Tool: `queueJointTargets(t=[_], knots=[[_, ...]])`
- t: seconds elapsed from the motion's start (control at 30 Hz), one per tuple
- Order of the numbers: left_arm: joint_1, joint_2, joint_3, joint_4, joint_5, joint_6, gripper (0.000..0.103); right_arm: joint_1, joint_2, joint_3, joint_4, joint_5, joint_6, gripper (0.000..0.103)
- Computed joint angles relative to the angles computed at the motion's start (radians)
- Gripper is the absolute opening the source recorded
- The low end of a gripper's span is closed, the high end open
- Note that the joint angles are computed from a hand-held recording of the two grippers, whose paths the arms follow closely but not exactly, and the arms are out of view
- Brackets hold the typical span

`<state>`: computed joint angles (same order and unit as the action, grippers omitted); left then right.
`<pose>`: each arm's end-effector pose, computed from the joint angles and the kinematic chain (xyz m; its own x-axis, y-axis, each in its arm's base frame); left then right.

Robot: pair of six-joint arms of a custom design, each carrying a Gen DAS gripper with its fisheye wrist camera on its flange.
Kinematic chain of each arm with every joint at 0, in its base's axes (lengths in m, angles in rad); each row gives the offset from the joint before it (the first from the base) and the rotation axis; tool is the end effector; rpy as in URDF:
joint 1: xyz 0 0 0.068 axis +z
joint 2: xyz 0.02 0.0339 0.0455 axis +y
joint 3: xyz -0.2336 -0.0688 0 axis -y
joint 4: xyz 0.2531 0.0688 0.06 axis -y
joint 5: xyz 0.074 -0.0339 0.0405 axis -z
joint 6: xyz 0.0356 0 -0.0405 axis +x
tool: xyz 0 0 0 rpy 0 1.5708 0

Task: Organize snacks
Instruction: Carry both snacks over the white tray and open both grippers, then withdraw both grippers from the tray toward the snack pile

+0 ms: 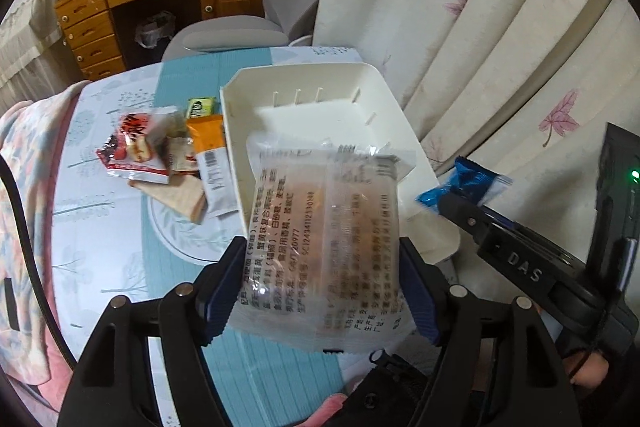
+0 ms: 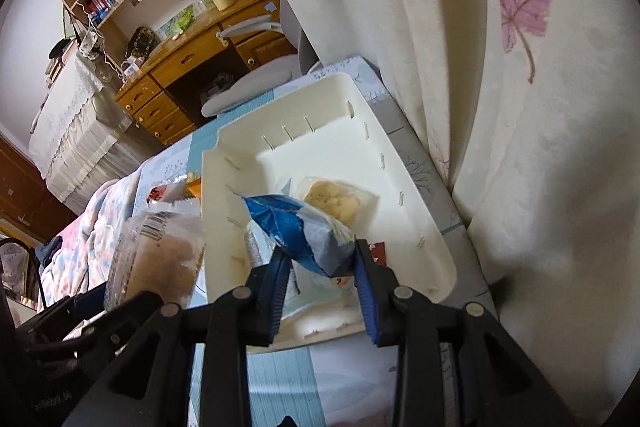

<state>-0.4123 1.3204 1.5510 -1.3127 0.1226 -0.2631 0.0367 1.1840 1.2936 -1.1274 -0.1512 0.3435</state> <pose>0.2238 -0.1026 0.3595 -0.8982 0.1111 -0.4252 0.2244 0.9478 -0.2264 0.2339 0.0140 0.3242 -0.8395 0.3023 -0.4514 0.1778 0.9380 0.2976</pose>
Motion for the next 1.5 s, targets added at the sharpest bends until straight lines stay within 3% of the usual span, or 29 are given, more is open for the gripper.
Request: queueJointTargets(t=[0.1, 0.37, 0.57, 0.77, 1.07, 1.3, 1.5], knots=[[-0.005, -0.009, 0.006, 0.022, -0.007, -0.002, 0.087, -0.023, 0.023, 0.002, 0.003, -0.017, 0.002, 0.061], [0.066, -0.024, 0.012, 0.020, 0.013, 0.037, 0.088, 0.010, 0.051, 0.006, 0.021, -0.015, 0.036, 0.062], [0.178, -0.050, -0.009, -0.016, 0.064, 0.128, 0.088, 0.095, 0.044, -0.014, 0.026, 0.015, 0.139, 0.062], [0.336, -0.067, -0.007, -0.084, 0.096, 0.318, 0.088, 0.241, 0.055, -0.011, 0.043, 0.083, 0.309, 0.062], [0.728, 0.013, 0.055, -0.198, 0.205, 0.743, 0.088, 0.533, 0.149, 0.015, 0.110, 0.209, 0.605, 0.062], [0.969, 0.168, 0.151, -0.187, 0.235, 1.017, 0.088, 0.705, 0.306, 0.102, 0.169, 0.293, 0.798, 0.062], [1.057, 0.349, 0.284, -0.120, 0.250, 1.133, 0.088, 0.764, 0.458, 0.232, 0.181, 0.325, 0.853, 0.062]])
